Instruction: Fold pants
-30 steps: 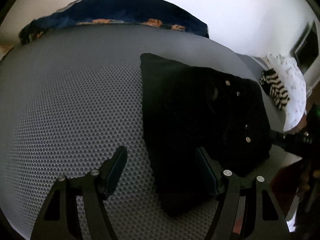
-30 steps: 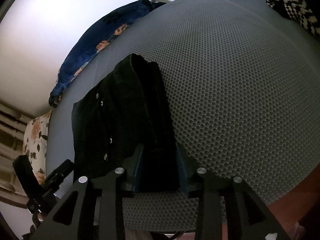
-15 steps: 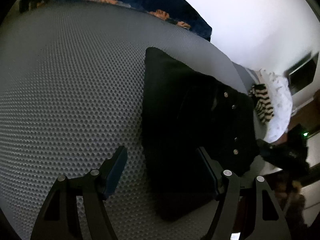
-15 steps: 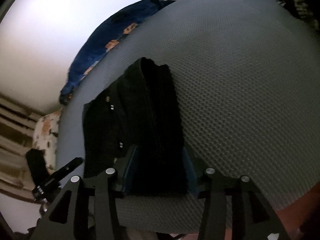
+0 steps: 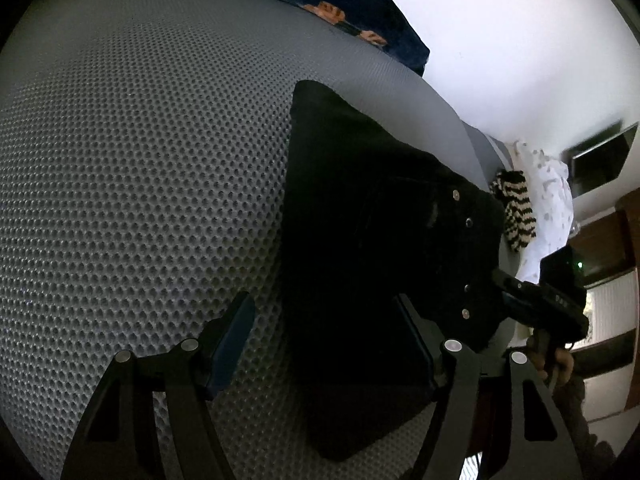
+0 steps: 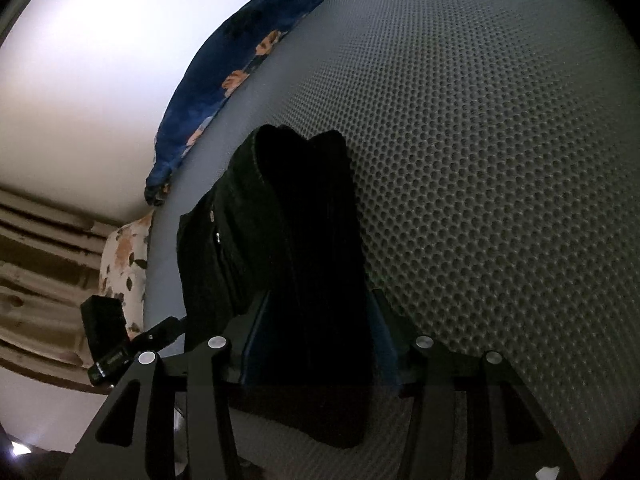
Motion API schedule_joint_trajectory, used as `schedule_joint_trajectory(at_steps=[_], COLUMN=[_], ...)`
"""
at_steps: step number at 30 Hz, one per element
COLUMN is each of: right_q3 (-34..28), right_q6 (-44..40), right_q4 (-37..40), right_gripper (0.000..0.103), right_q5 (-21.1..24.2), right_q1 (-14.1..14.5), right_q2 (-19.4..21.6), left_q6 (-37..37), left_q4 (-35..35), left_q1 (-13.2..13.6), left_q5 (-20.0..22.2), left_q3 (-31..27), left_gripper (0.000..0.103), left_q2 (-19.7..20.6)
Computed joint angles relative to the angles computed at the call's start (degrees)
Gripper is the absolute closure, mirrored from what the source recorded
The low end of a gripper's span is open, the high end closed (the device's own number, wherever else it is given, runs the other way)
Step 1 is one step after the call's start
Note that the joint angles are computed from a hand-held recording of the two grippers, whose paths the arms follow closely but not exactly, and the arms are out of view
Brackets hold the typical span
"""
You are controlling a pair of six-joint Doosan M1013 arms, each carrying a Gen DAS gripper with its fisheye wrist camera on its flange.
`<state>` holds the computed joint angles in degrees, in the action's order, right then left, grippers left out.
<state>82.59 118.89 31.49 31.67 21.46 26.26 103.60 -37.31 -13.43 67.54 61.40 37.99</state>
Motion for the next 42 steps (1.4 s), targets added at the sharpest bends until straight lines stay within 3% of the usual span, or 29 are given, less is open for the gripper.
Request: schedule_joint_trajectory(at_steps=[14, 24, 28, 34, 42], right_q3=[1.83, -0.91, -2.81, -2.91, -4.05], right_q6=[-19.81, -33.43, -34.78, -33.07, -24.59], right_q4=[18.57, 28.79, 30.3, 29.21, 23.41], right_gripper=[0.054, 0.056, 0.067, 0.069, 0.067], right_q5=[-0.08, 5.62, 6.79, 4.45, 3.1], right_q1=[-2.31, -3.96, -3.9, -3.33, -2.49], right_q2=[0.53, 3.34, 5.02, 5.03, 5.14], left_q6=[-0.58, 1.84, 2.93, 0.23, 1.07], left_q4=[-2.1, -3.53, -2.72, -1.39, 5.13], left_q1=[-0.83, -0.94, -1.52, -1.37, -2.53], left_q5=[1.94, 1.43, 0.2, 0.31, -2.16], left_q3=[-4.08, -6.2, -6.27, -7.89, -6.38], left_gripper=[0.037, 0.038, 0.047, 0.067, 0.069], left_q2=[2.95, 4.62, 4.75, 5.79, 4.21])
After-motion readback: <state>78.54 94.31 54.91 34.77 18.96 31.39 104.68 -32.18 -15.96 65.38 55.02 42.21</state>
